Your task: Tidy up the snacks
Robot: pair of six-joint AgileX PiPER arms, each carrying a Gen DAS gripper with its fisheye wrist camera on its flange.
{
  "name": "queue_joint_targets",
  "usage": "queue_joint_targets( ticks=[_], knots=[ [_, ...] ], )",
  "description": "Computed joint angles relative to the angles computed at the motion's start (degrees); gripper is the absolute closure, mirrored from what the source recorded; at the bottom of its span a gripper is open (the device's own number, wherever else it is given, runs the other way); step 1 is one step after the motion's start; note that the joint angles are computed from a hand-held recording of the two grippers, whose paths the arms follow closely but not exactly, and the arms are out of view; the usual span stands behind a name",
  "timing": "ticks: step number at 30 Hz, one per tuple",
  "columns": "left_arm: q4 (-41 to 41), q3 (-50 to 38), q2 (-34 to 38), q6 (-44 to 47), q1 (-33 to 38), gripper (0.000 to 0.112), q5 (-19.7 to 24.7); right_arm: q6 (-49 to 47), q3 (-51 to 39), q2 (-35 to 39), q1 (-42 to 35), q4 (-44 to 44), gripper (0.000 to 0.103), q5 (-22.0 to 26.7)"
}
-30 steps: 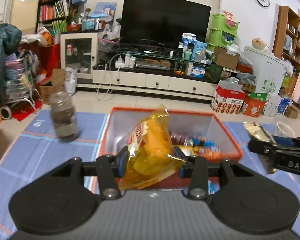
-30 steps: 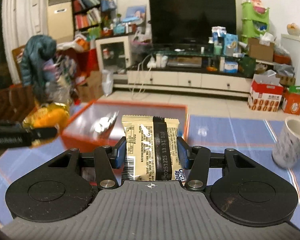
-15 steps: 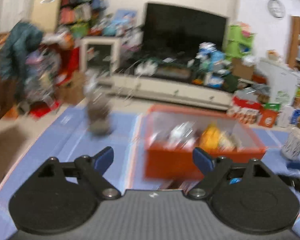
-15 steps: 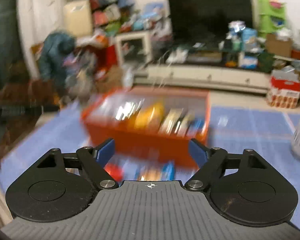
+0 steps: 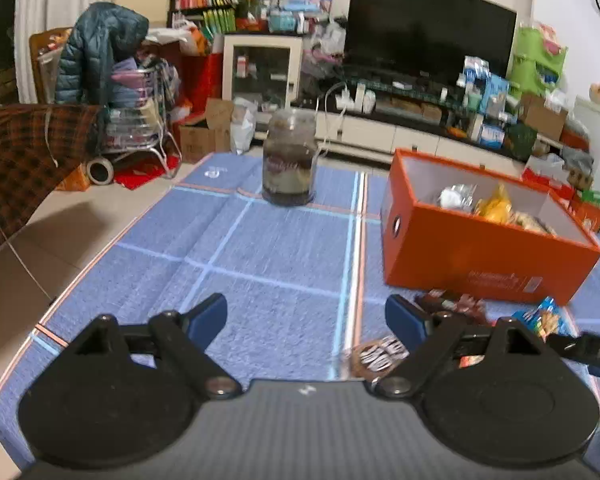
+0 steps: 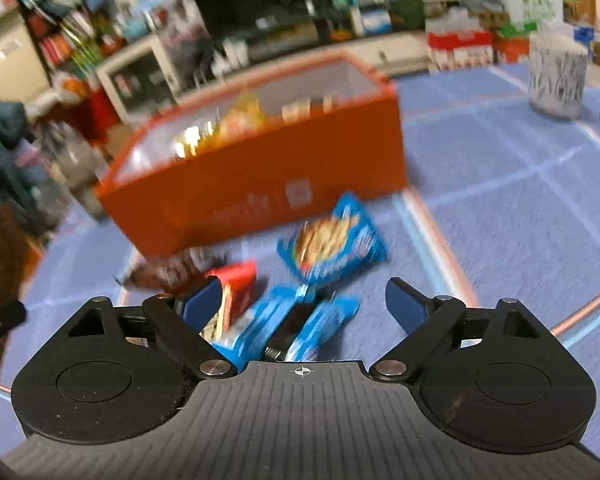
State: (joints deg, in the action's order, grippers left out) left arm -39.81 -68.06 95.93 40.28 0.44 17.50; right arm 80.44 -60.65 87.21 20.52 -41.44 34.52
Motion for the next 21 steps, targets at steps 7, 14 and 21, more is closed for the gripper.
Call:
queue_joint_targets(
  ticks=[7, 14, 21],
  knots=[
    [-1.81, -3.77, 3.5, -0.77, 3.98, 0.025, 7.24, -11.34, 4.82, -1.05, -2.08, 3.4, 0.045, -2.12],
    [-12.16, -7.73, 8.76, 29.78, 3.08, 0.025, 18.11, -41.82, 6.73, -6.05, -9.52, 16.95, 0.043, -2.89],
    [-8.93, -4.33, 6.56, 20.29, -4.39, 0.025, 14.67, -55.1, 11.05, -6.27, -16.41, 30.78, 0.033, -9.68]
  ],
)
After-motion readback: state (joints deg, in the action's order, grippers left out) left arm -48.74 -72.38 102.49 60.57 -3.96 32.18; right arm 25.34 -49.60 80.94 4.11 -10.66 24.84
